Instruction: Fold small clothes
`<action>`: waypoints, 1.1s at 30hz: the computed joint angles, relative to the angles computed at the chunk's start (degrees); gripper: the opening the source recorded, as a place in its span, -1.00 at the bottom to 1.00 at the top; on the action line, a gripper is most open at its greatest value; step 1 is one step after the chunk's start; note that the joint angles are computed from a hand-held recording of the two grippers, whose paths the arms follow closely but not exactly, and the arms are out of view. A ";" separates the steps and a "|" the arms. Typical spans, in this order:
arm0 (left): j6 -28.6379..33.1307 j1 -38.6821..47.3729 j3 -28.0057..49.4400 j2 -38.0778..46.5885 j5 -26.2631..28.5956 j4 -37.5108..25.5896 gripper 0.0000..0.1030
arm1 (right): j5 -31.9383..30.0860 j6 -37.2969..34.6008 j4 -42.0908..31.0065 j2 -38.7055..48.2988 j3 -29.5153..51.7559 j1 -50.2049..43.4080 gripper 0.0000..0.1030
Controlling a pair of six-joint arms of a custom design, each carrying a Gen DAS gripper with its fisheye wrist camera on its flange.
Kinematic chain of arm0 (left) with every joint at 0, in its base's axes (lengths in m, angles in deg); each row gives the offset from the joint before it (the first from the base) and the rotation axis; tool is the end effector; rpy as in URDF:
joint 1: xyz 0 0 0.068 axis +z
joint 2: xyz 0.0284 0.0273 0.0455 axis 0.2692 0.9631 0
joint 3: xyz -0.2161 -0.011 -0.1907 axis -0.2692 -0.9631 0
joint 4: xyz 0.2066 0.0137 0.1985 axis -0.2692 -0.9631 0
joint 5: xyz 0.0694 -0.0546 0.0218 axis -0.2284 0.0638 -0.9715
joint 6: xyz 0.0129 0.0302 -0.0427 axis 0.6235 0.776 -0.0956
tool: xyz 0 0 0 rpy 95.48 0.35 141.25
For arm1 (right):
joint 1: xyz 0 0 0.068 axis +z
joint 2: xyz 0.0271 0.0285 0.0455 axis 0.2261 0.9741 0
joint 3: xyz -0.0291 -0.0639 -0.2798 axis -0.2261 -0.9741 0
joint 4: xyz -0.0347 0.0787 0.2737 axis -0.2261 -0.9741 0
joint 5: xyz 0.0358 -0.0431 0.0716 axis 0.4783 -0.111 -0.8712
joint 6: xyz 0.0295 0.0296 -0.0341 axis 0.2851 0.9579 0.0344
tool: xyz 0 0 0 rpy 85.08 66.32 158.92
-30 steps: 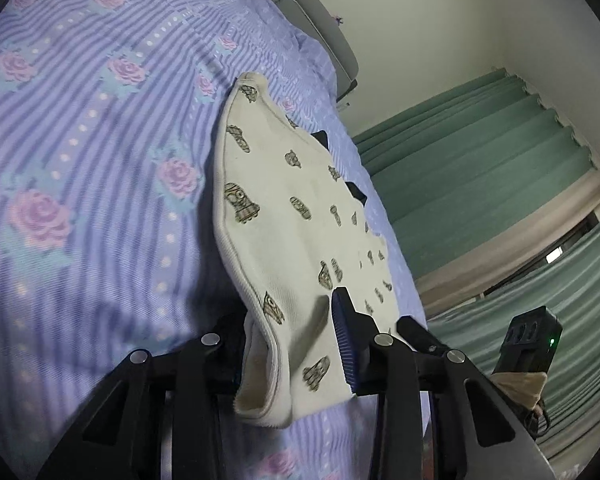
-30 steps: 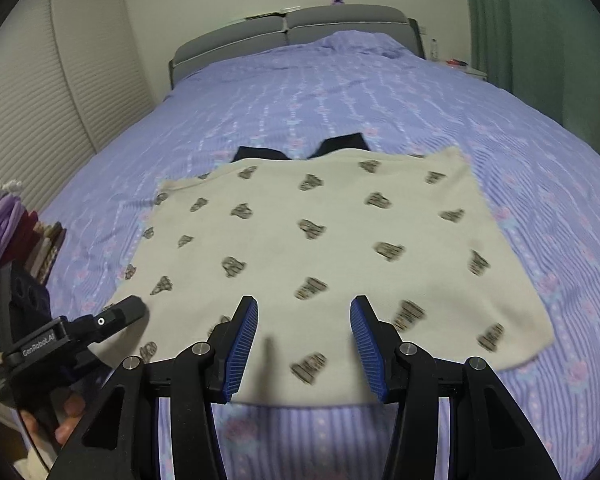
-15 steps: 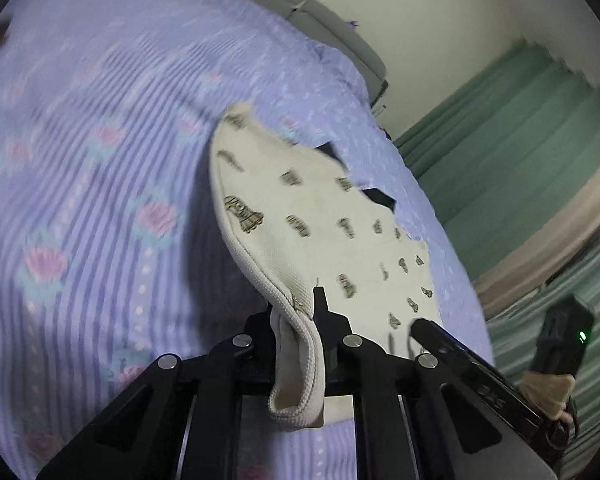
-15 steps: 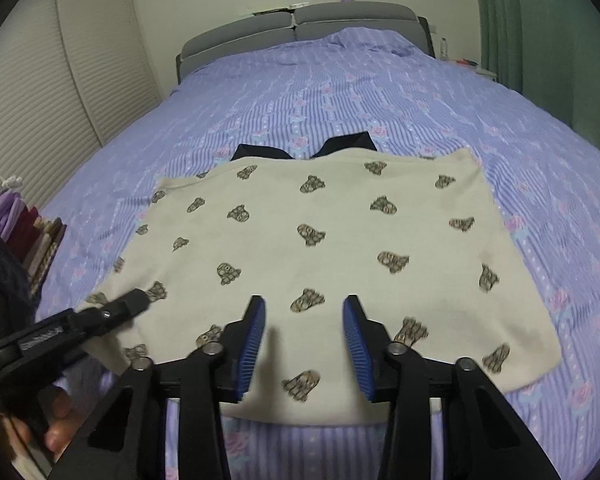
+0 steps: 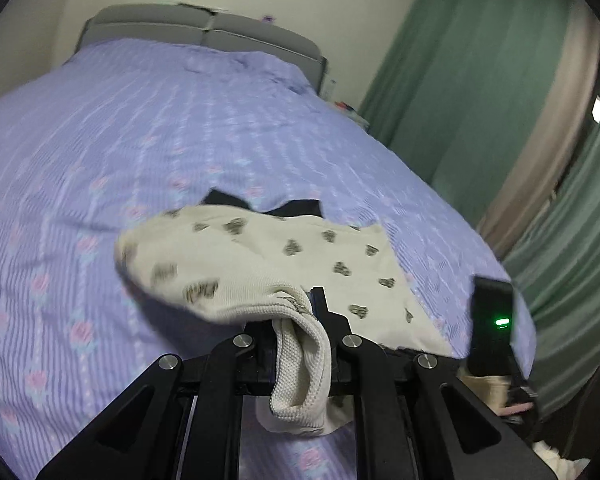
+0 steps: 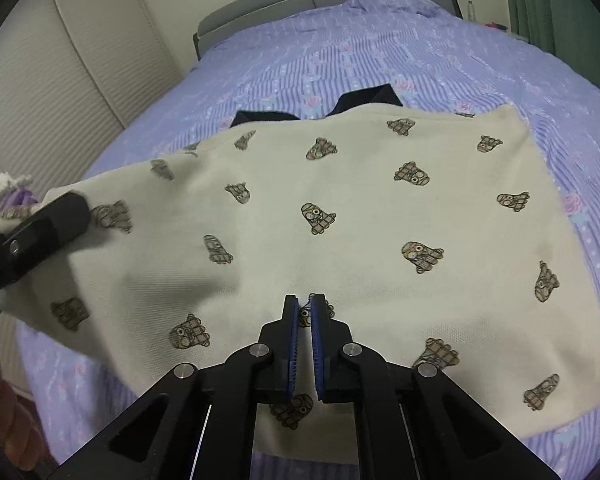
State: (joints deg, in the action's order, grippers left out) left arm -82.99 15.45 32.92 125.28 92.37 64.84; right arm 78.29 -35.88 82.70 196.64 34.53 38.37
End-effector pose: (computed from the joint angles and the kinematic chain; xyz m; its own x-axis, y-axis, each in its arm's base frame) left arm 0.2528 -0.0163 0.1180 -0.6901 -0.0909 -0.7180 0.2639 0.8922 -0.3666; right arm 0.2843 0.1397 0.0492 -0.8092 -0.0608 -0.5843 -0.2759 0.9174 0.2866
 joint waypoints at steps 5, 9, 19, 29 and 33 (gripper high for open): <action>-2.44 -10.15 6.41 3.46 -5.80 -3.55 -0.73 | -1.04 -3.30 0.77 -10.55 -7.31 -5.91 -0.85; -4.34 -16.71 10.73 8.18 -9.60 -4.05 -0.73 | -3.19 -8.60 -0.80 -17.23 -11.21 -14.21 -0.85; -6.24 -30.95 20.10 19.64 -17.64 -5.60 -0.74 | -13.27 -12.87 0.00 -18.85 -14.45 -33.95 -0.85; -5.37 -34.42 22.71 26.18 -20.68 -6.97 -0.62 | -18.08 -14.72 2.80 -13.19 -15.07 -40.87 -0.85; -3.80 -34.89 20.67 23.94 -17.32 -6.86 0.04 | -17.91 -14.66 2.71 -13.75 -15.94 -41.65 -0.85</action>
State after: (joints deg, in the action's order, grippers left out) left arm -86.79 -19.44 53.58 149.23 75.05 57.98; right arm 60.37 -50.53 85.41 182.89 18.59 -3.28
